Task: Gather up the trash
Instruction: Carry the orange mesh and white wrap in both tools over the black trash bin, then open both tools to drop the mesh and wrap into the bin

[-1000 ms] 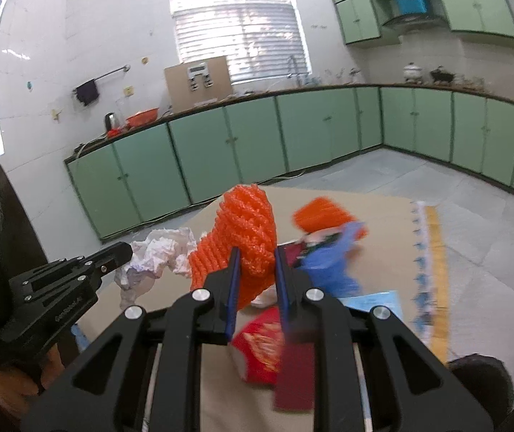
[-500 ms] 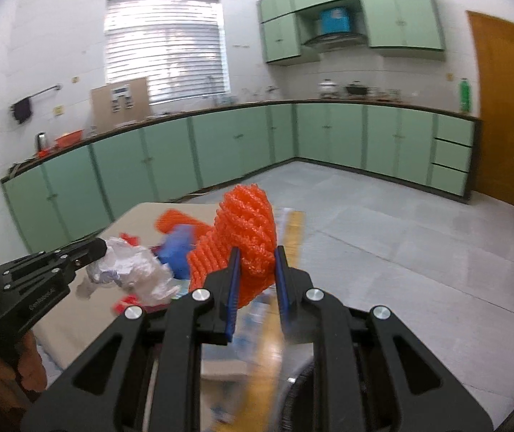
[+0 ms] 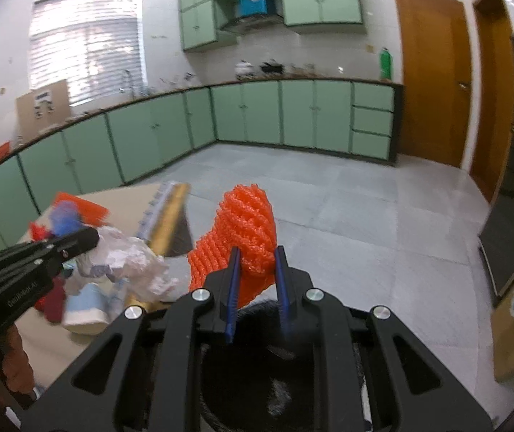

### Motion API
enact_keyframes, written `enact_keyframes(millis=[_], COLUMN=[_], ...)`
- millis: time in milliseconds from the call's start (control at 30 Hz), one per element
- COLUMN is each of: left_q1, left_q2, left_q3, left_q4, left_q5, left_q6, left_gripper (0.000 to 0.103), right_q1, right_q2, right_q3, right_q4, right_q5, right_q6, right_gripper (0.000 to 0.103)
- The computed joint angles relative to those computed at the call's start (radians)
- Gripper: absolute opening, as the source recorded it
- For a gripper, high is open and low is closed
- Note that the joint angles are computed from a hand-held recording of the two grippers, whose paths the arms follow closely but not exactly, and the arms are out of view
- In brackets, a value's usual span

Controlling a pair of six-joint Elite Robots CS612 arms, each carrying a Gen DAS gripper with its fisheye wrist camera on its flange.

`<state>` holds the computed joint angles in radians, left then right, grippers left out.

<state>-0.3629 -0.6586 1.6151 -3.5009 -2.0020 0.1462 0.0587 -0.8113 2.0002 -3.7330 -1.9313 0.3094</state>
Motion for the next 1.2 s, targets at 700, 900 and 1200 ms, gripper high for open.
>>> enact_keyframes(millis=[700,900,1200], left_q1=[-0.055,-0.031,0.040], left_q2=[0.048,0.034,0.003], left_q3=[-0.036,-0.021,0.020], left_q4=[0.209,0.127,-0.047], left_q5=[0.008,0.034,0.176], left_q6=[0.058,0.020,-0.057], left_gripper=[0.035,0.057,0.068], right_q1=[-0.038,-0.020,0.027], right_q2=[0.065,0.066,0.078], right_q3=[-0.025,-0.030,-0.073], right_q4=[0.194,0.152,0.049], right_q5=[-0.002,-0.054,-0.025], right_q6=[0.160,0.176,0.132], right_gripper=[0.052,0.087,0.091])
